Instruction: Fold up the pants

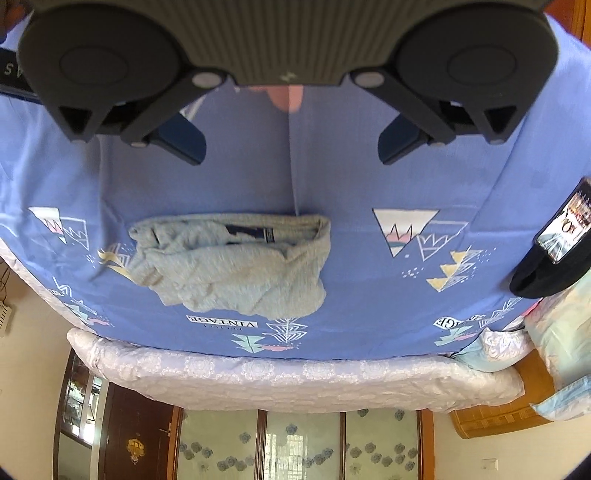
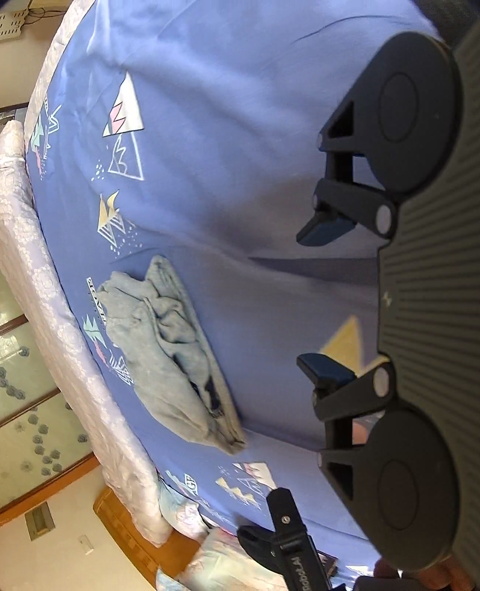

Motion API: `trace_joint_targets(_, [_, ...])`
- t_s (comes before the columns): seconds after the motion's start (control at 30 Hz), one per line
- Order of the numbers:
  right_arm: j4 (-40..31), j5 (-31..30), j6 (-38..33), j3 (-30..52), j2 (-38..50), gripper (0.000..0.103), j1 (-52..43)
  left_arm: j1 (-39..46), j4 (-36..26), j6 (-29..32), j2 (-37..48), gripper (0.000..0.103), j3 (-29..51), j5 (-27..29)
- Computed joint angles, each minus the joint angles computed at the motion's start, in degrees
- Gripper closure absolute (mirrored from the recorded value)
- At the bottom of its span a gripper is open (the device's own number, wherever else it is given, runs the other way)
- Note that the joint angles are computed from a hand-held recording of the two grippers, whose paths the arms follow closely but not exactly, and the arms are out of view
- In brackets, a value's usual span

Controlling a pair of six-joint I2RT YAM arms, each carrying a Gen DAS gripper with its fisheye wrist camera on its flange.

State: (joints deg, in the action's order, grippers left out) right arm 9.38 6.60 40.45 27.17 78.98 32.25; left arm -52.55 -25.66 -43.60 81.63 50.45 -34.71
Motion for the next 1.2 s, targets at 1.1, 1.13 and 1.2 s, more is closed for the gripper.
trace_joint_targets(1.1, [-1.9, 2.5, 8.5, -6.3, -7.8, 0.024, 7.1, -11.5, -13.9, -14.7, 4.1, 0.000, 1.3, -3.1])
trace_joint_targets(1.13, [-2.0, 2.7, 8.8, -6.3, -7.7, 0.024, 7.2, -11.6, -14.4, -14.6, 4.6, 0.000, 1.7, -3.0])
trace_joint_targets(1.2, [-2.5, 3.7, 9.2, -6.2, -7.9, 0.019, 7.7, -11.7, -14.4, -14.2, 4.9, 0.000, 1.9, -2.7])
